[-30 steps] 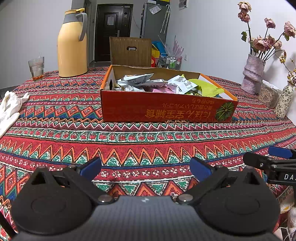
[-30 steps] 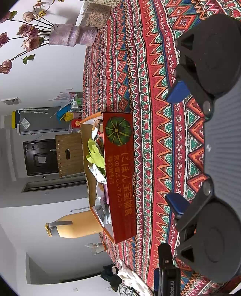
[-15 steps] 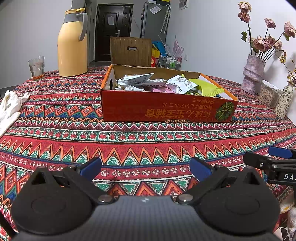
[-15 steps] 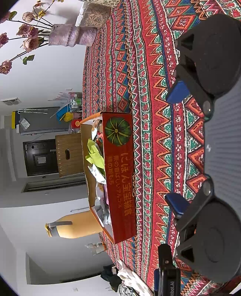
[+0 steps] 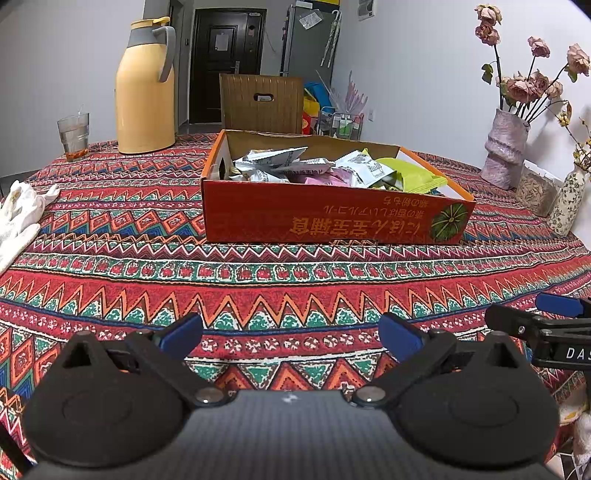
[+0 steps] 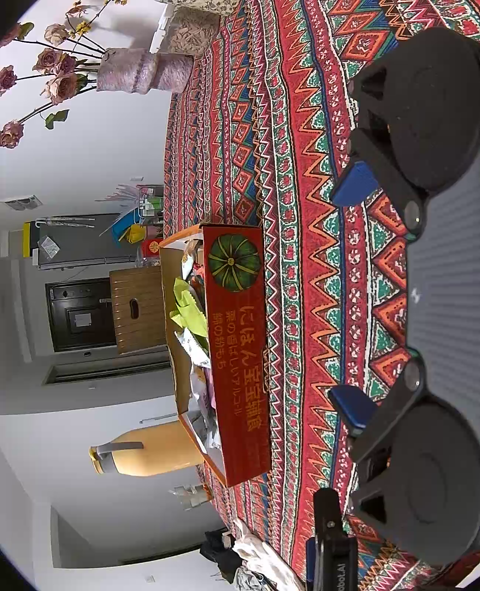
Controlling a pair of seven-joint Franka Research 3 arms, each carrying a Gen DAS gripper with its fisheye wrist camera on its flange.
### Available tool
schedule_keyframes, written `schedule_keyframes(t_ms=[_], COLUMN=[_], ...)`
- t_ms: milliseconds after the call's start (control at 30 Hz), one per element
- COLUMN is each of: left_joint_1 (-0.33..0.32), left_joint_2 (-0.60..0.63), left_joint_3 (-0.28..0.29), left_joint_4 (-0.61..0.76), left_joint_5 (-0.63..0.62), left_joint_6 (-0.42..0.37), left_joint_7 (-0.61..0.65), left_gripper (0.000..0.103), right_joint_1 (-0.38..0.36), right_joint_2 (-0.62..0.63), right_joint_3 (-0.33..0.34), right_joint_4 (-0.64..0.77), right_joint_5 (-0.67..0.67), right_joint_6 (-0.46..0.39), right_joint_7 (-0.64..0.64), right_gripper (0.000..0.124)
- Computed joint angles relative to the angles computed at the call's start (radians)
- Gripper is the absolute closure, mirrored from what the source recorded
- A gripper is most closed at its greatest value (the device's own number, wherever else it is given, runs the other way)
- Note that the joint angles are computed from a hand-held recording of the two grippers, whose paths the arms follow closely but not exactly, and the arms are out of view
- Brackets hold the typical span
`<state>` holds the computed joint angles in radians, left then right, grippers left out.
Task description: Organize snacks
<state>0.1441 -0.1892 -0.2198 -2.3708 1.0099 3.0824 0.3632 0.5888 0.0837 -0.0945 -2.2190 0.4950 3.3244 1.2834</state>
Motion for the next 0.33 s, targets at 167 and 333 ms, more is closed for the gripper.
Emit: schedule_keyframes(t_ms=[167, 333], left_joint_1=[0.003, -0.003], left_joint_2=[-0.001, 0.001], left_joint_3=[-0.002, 0.001], left_joint_4=[-0.001, -0.001], left_joint_5=[0.016, -0.011], left_joint_6=[0.014, 0.012], left_joint_7=[-0.014, 0.008], left_gripper=[0.0, 0.0], right_joint_1=[-0.015, -0.05], right_joint_2=[-0.001, -0.002], right_joint_3=[0.013, 0.045], right_joint_4=[-0.002, -0.005], right_joint_5=[-0.008, -0.023], right_joint_6=[0.0, 0.001], right_joint_7=[0.006, 0.018], right_gripper=[0.021, 0.021])
